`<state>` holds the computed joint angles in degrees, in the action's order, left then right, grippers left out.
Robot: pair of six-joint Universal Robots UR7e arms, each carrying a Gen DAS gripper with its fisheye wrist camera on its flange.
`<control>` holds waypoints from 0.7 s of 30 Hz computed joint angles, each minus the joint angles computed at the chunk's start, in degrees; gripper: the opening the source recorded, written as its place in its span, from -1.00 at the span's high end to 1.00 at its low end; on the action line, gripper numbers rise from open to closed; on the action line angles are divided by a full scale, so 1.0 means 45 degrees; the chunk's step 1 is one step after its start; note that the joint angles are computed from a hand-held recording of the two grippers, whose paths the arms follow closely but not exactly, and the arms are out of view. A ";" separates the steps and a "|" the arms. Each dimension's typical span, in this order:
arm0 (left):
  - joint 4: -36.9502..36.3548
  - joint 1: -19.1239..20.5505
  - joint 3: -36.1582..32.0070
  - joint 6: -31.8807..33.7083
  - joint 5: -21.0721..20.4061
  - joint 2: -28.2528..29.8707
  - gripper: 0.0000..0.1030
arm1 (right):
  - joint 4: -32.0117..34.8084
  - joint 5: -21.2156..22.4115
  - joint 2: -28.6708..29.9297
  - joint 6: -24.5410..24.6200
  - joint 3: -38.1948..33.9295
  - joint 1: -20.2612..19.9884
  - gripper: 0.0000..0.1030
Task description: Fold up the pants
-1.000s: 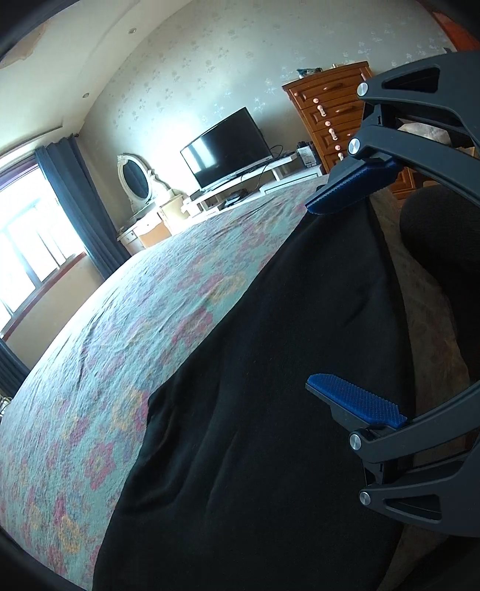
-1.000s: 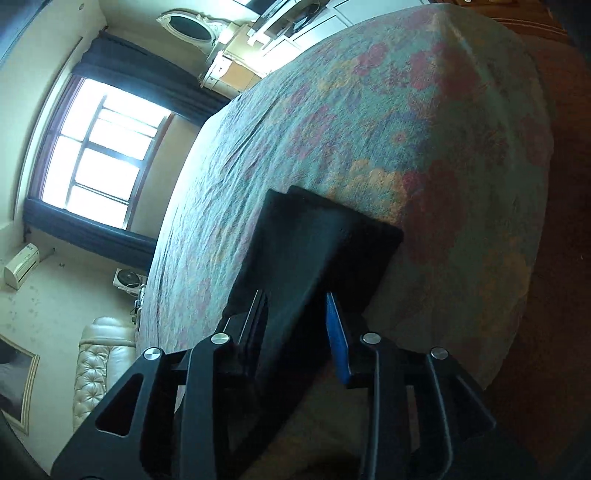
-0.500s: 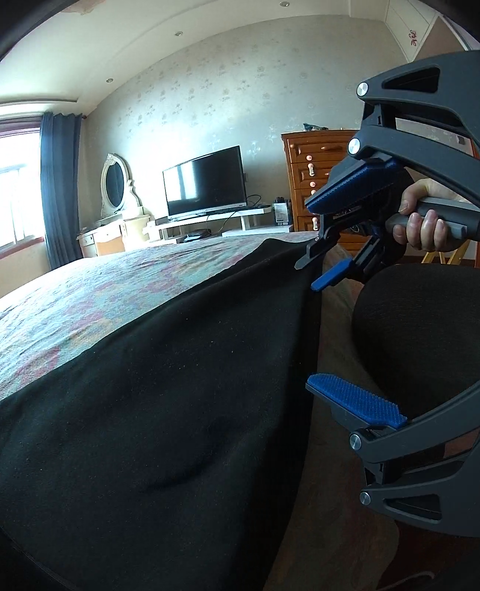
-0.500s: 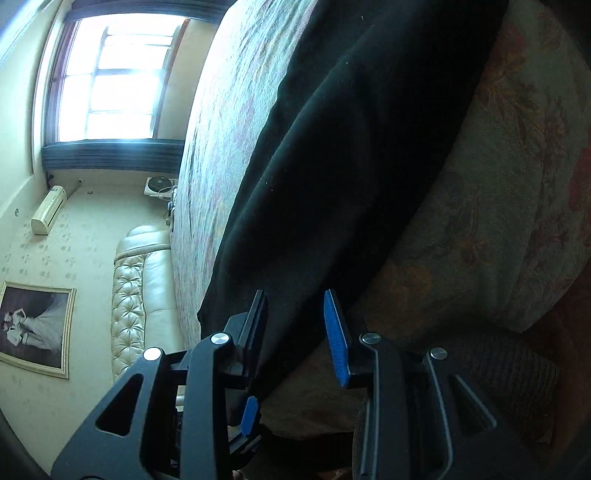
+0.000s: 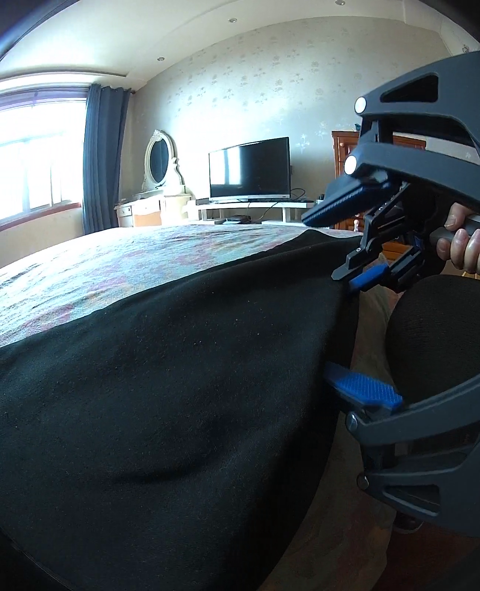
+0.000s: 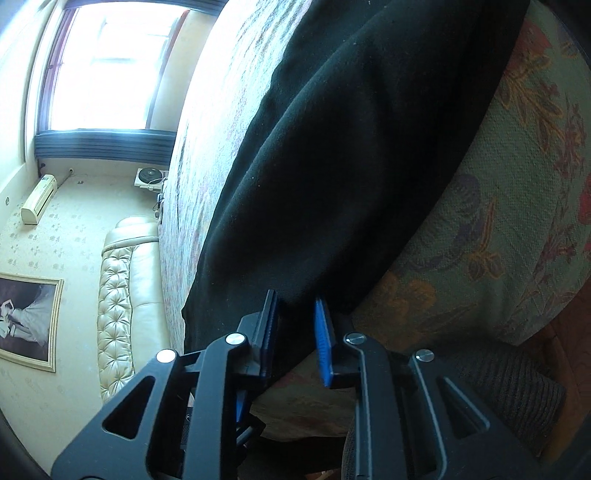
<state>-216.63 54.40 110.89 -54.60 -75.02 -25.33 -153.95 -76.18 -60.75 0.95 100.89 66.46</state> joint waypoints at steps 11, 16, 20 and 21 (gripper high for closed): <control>0.2165 -0.0491 0.0421 -0.0394 0.1513 -0.0615 0.83 | 0.0599 0.0402 -0.0520 -0.0616 0.0305 -0.0196 0.88; 0.2223 -0.0364 0.0402 -0.0257 0.1312 -0.0557 0.83 | 0.0745 0.0290 -0.0518 -0.0845 0.0243 -0.0142 0.88; 0.2557 -0.0410 0.0521 -0.0498 0.0969 -0.0833 0.77 | 0.0668 -0.0126 -0.0769 -0.1350 0.0280 0.0113 0.77; 0.2849 -0.0460 0.0563 -0.0469 0.0844 -0.0967 0.65 | 0.0498 -0.0288 -0.0876 -0.1530 0.0324 0.0206 0.68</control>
<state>-203.81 52.33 113.43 -56.71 -71.22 -29.68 -151.71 -77.48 -64.69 -5.94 102.35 67.39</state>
